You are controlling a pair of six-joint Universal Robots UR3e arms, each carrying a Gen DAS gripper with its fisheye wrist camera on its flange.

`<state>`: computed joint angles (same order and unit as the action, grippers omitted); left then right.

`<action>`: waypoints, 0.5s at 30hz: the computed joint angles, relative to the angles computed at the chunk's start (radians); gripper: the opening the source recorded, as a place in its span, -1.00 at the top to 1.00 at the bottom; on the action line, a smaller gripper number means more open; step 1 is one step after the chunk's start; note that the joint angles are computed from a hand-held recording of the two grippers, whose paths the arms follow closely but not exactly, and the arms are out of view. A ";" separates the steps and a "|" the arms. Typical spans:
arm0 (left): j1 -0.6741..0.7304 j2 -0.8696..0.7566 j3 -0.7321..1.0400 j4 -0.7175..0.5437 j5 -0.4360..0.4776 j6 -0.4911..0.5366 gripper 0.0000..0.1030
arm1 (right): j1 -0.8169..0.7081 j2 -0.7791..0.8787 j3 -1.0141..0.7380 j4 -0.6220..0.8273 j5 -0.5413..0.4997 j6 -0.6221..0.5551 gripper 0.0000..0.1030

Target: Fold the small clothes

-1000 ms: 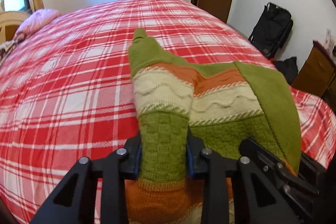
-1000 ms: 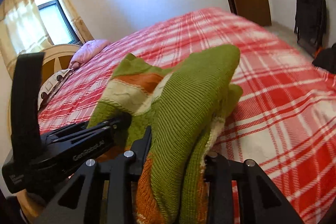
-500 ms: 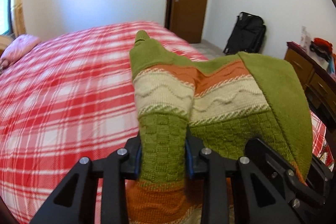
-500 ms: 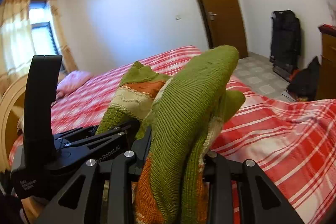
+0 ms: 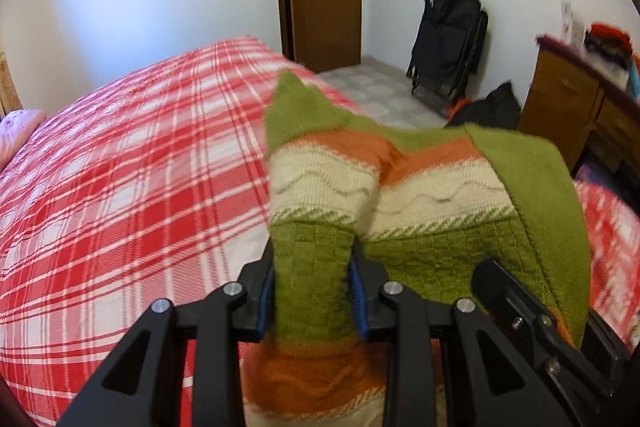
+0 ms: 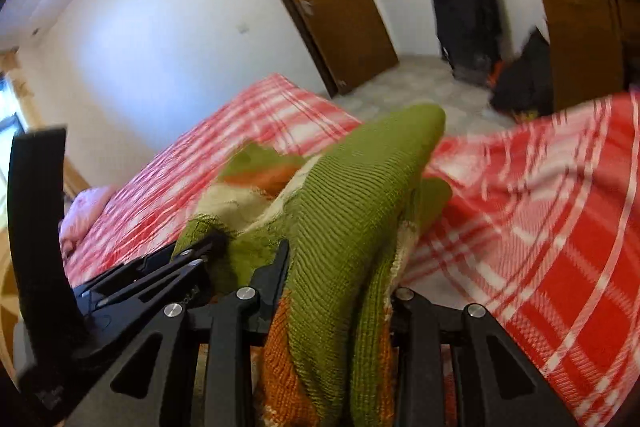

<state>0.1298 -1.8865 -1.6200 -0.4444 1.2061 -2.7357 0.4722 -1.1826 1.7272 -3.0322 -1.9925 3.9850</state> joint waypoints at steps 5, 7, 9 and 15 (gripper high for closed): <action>-0.006 -0.003 -0.044 0.073 0.019 0.002 0.42 | 0.010 -0.010 0.007 0.012 -0.009 0.016 0.38; -0.008 0.000 -0.048 0.077 0.023 0.005 0.42 | 0.015 -0.008 -0.004 0.045 -0.016 0.032 0.37; -0.017 -0.015 -0.040 0.088 0.031 0.000 0.40 | 0.011 -0.011 -0.001 0.067 -0.007 0.057 0.37; -0.047 -0.065 0.004 0.083 0.075 0.000 0.16 | -0.018 -0.017 0.042 0.050 0.029 0.092 0.30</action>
<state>0.0833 -1.9510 -1.6164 -0.3618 1.2806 -2.7361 0.4539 -1.1992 1.7696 -2.9826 -1.9639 4.0770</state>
